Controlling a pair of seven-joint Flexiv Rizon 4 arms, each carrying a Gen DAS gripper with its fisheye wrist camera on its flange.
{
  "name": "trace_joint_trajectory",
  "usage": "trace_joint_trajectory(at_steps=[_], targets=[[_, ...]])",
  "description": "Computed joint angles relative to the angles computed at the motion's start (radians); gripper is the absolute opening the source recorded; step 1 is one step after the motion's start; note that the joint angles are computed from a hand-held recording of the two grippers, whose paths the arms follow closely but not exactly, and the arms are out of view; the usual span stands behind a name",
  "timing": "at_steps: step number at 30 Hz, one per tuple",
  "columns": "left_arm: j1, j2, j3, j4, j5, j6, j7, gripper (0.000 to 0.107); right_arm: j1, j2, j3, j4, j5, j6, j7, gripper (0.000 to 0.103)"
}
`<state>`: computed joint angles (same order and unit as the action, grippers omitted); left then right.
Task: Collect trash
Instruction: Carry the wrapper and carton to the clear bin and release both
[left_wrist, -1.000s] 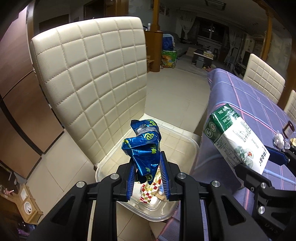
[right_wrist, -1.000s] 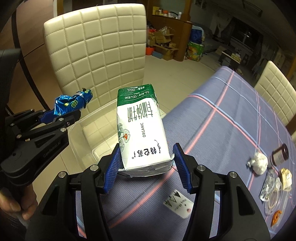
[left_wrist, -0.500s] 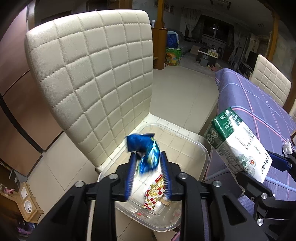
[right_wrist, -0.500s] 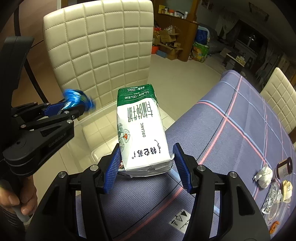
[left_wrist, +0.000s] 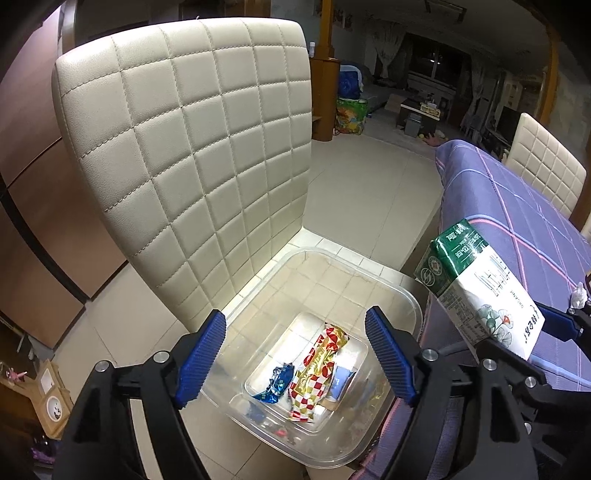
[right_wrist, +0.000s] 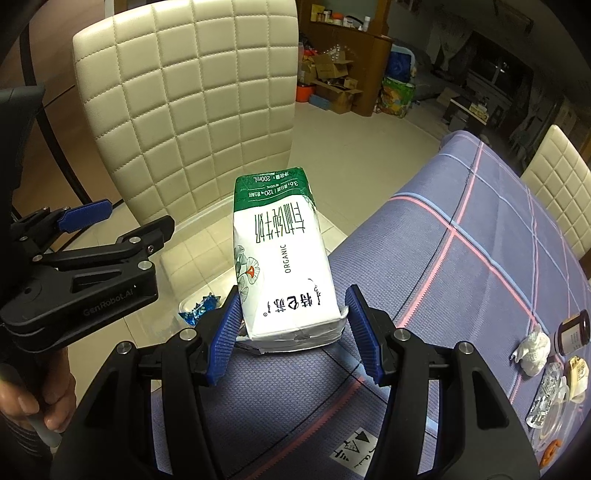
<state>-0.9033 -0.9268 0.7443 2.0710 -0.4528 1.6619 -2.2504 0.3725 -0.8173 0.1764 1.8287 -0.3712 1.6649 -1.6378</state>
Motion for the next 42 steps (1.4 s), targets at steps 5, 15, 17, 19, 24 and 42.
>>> trace_joint_trajectory(at_steps=[5, 15, 17, 19, 24, 42], targets=[[-0.011, 0.0, 0.016, 0.011, 0.002, -0.014, -0.013, 0.076, -0.012, -0.003, 0.019, -0.008, -0.006, -0.009, -0.014, 0.057], [-0.035, 0.001, 0.057, 0.035, 0.015, -0.028, -0.05, 0.076, 0.021, -0.018, 0.007, -0.035, -0.015, 0.017, -0.031, 0.058], [-0.036, 0.001, 0.059, 0.038, 0.018, -0.031, -0.055, 0.076, 0.03, -0.023, 0.001, -0.046, -0.013, 0.019, -0.027, 0.058], [-0.038, 0.001, 0.063, 0.041, 0.021, -0.034, -0.061, 0.076, 0.026, -0.029, 0.01, -0.062, -0.015, 0.01, -0.026, 0.058], [-0.032, 0.004, 0.064, 0.046, 0.027, -0.036, -0.075, 0.076, 0.02, -0.041, 0.03, -0.088, -0.019, 0.019, -0.031, 0.058], [-0.038, 0.016, 0.074, 0.048, 0.057, -0.051, -0.098, 0.076, 0.058, -0.03, -0.029, -0.058, -0.012, 0.127, -0.001, 0.077]])
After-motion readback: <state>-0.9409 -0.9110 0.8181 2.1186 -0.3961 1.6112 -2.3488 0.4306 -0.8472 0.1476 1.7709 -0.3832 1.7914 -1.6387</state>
